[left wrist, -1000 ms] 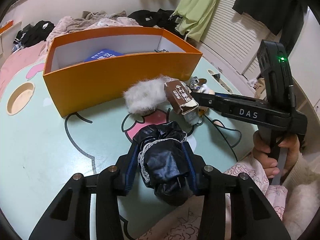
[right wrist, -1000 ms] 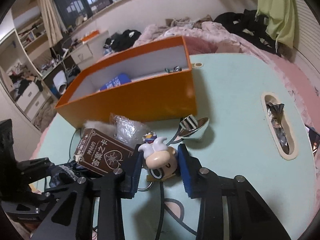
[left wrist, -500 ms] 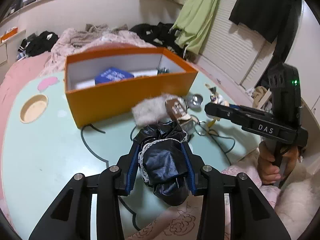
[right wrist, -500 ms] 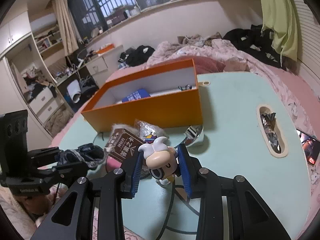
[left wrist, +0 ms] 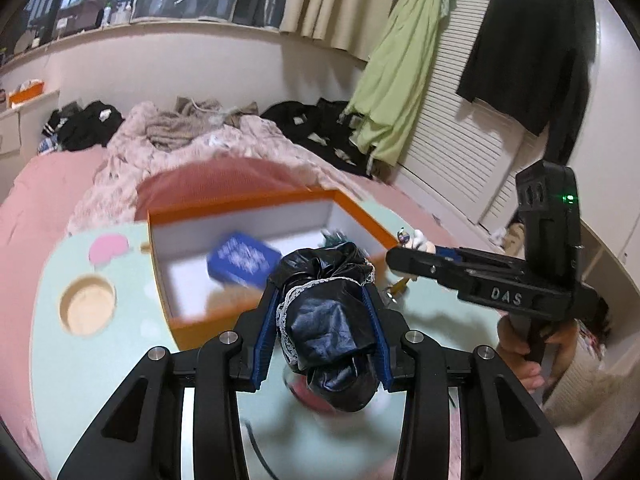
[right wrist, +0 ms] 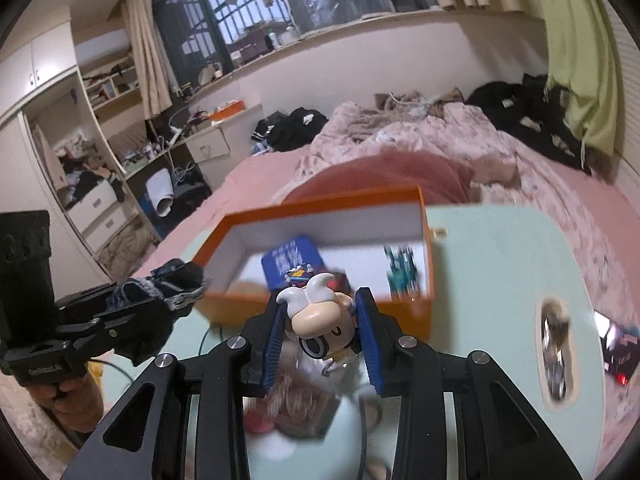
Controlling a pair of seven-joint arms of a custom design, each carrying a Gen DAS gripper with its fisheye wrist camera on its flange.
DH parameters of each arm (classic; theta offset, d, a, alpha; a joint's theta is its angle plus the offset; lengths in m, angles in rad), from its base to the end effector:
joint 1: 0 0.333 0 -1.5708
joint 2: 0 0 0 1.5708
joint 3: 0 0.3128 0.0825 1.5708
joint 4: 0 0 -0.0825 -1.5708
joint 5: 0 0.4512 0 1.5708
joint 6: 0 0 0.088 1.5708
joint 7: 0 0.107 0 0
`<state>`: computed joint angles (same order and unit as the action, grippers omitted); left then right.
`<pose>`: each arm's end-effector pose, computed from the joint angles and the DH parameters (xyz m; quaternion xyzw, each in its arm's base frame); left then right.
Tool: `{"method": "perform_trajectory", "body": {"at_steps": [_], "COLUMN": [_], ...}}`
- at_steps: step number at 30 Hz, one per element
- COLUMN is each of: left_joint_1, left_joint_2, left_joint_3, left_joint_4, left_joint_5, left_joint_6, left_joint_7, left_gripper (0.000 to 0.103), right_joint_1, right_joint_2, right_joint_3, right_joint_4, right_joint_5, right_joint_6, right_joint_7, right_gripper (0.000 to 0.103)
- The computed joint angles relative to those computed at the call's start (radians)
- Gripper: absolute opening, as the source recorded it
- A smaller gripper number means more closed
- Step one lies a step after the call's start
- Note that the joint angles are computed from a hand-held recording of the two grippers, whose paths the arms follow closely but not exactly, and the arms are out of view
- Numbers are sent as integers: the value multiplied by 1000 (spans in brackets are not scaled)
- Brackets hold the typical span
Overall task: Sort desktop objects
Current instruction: 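Carry the bag and figure into the orange box and open both grippers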
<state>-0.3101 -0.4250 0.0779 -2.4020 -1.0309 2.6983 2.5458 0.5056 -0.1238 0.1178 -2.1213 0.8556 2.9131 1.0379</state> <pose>0.5170 -0.0905 0.5106 -0.4850 0.7341 -0.4582 0.1261 0.5275 0.3249 0.5274 -0.7351 0.4800 -0.0831 0.4716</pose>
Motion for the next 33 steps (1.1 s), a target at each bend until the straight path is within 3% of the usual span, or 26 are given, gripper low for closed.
{"method": "perform_trajectory", "body": {"at_steps": [5, 9, 11, 13, 15, 27, 33], "left_joint_1": [23, 63, 94, 125, 147, 161, 131], "left_joint_2": [130, 222, 264, 293, 309, 221, 104], "left_joint_3": [-33, -61, -84, -104, -120, -130, -101], "left_joint_4": [113, 196, 231, 258, 271, 195, 70], "left_joint_5": [38, 35, 58, 82, 68, -46, 17], "left_joint_6": [44, 26, 4, -32, -45, -32, -44], "left_joint_7": [-49, -91, -145, -196, -215, -97, -114], "left_gripper": [42, 42, 52, 66, 68, 72, 74], "right_joint_1": [-24, -53, -64, -75, -89, -100, -70], "right_joint_2": [107, 176, 204, 227, 234, 157, 25], "right_joint_3": [10, 25, 30, 35, 45, 58, 40], "right_joint_4": [130, 206, 232, 252, 259, 177, 10], "right_joint_5": [-37, -58, -92, -110, -90, 25, -160], "right_joint_6": [-34, -74, -88, -95, -99, -55, -10], "right_joint_7": [16, 44, 85, 118, 109, 49, 161], "right_gripper": [34, 34, 35, 41, 62, 78, 86]}}
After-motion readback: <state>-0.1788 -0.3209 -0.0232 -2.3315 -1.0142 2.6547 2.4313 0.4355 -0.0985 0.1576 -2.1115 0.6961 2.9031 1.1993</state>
